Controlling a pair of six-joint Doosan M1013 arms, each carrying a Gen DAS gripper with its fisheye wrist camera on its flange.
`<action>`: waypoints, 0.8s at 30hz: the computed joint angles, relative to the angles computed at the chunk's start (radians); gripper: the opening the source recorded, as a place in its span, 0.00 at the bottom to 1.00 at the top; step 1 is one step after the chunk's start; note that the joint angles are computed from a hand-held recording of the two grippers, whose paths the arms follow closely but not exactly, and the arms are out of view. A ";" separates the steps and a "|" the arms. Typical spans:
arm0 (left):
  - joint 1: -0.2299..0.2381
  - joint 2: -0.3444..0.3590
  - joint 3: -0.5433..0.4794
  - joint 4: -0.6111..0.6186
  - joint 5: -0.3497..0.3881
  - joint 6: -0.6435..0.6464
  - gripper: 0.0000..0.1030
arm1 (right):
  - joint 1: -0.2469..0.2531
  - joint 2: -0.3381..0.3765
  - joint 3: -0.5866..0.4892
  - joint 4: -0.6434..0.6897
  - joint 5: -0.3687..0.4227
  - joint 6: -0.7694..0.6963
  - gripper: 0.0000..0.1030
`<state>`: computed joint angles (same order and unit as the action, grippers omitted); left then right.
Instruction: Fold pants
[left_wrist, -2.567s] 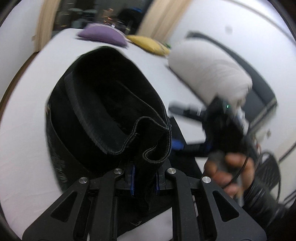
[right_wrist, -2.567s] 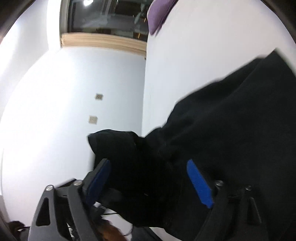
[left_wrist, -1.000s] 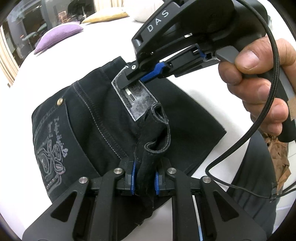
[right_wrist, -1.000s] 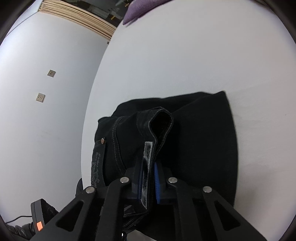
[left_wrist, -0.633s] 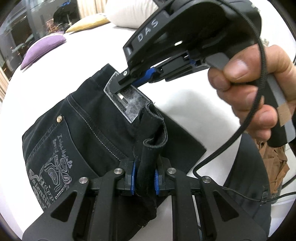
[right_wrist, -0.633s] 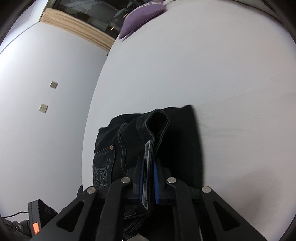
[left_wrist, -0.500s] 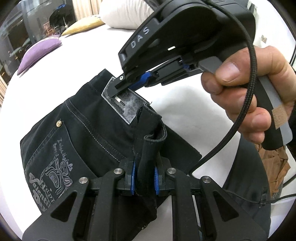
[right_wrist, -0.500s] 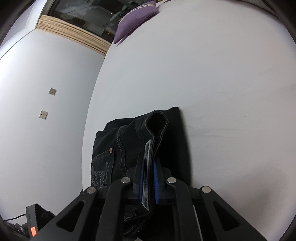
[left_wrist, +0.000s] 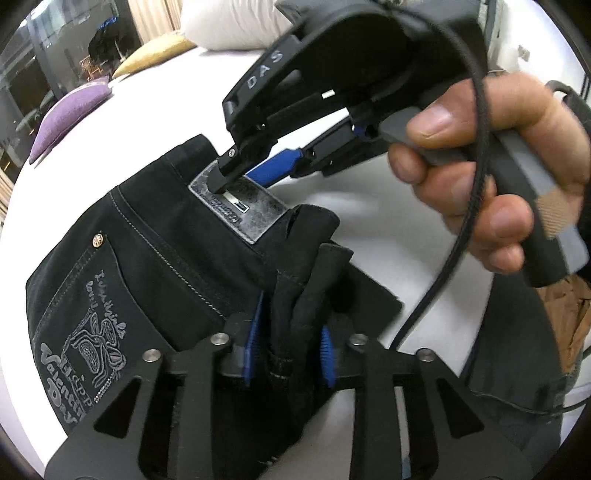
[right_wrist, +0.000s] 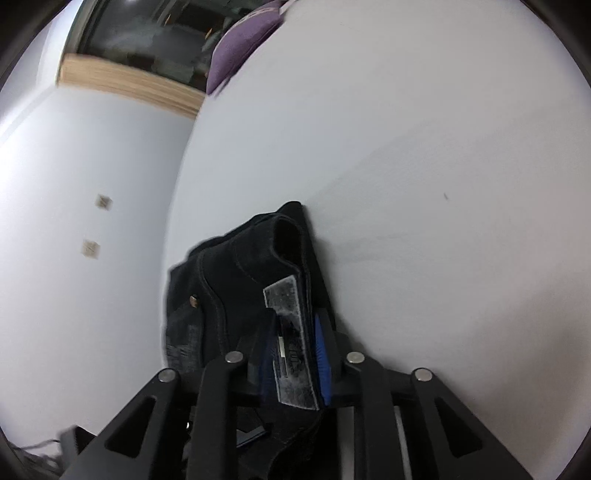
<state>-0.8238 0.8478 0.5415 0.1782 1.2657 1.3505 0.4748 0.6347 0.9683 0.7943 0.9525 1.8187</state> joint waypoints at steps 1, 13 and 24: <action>0.006 -0.017 0.025 -0.035 -0.022 0.006 0.39 | -0.002 -0.012 0.025 0.015 -0.024 -0.012 0.39; 0.129 -0.246 0.373 -0.194 -0.358 -0.161 0.60 | 0.028 -0.037 -0.032 0.015 -0.026 -0.157 0.30; 0.207 -0.268 0.499 -0.274 -0.471 -0.233 0.57 | 0.032 0.020 -0.037 0.050 0.036 -0.076 0.15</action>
<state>-0.6166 0.5795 1.0403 -0.0962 0.7947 1.1174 0.5073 0.6545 0.9310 0.8445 0.9882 1.7428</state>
